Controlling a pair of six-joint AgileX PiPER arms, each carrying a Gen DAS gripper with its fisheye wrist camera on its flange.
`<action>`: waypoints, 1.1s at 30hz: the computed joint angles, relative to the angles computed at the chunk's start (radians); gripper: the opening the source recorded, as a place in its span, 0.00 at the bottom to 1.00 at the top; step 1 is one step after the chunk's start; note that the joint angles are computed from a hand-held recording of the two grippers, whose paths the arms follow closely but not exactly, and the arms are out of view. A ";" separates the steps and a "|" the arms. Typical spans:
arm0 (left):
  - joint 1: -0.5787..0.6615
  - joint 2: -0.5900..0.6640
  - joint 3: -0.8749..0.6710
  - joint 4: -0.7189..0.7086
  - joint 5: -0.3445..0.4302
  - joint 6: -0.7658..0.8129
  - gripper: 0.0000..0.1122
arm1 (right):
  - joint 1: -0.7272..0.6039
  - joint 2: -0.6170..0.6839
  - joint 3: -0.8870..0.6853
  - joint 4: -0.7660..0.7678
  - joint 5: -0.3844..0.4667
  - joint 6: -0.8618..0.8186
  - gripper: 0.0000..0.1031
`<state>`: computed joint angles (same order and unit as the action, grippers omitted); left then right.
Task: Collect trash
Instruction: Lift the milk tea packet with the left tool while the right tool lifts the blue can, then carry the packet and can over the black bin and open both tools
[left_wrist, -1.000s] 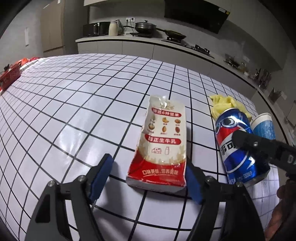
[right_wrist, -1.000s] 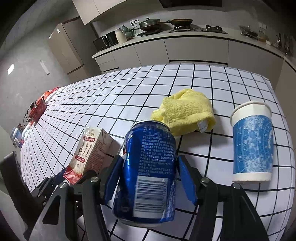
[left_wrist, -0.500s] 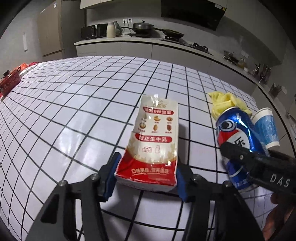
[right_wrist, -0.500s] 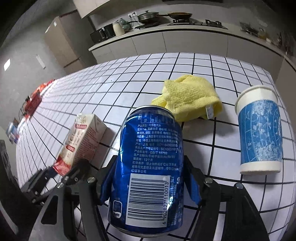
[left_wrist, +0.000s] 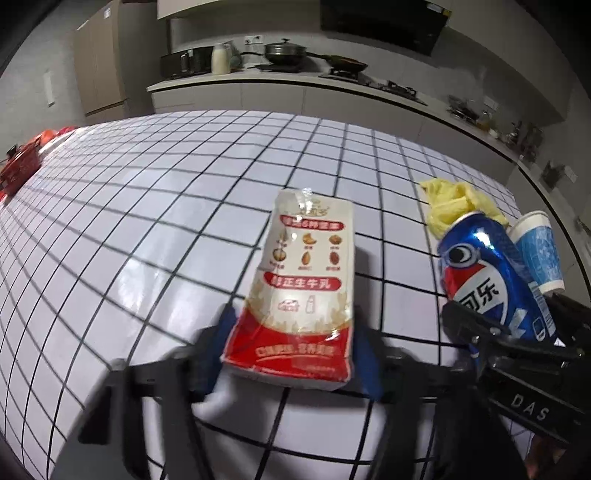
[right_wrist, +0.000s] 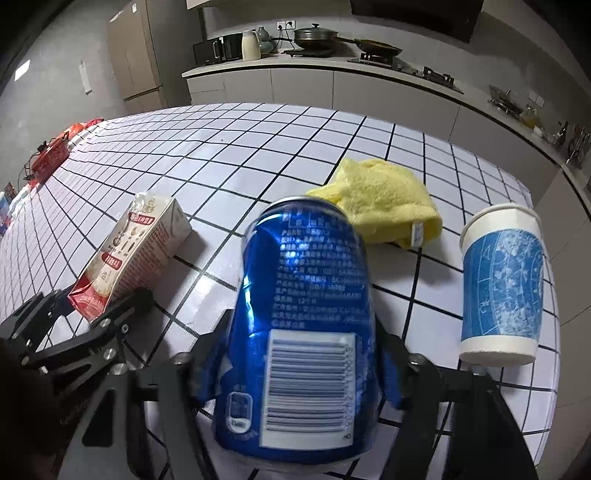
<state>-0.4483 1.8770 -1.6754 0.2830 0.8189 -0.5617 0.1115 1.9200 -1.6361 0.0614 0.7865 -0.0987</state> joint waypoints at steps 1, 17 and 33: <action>0.001 0.003 -0.005 -0.005 0.001 0.007 0.47 | -0.004 -0.005 0.011 0.008 -0.010 -0.010 0.65; -0.142 -0.224 0.198 0.159 -0.018 -0.194 0.47 | -0.062 -0.310 0.263 0.109 -0.069 -0.189 0.65; -0.533 -0.281 0.181 0.381 0.179 -0.518 0.47 | -0.547 -0.660 0.486 0.482 0.179 -0.756 0.65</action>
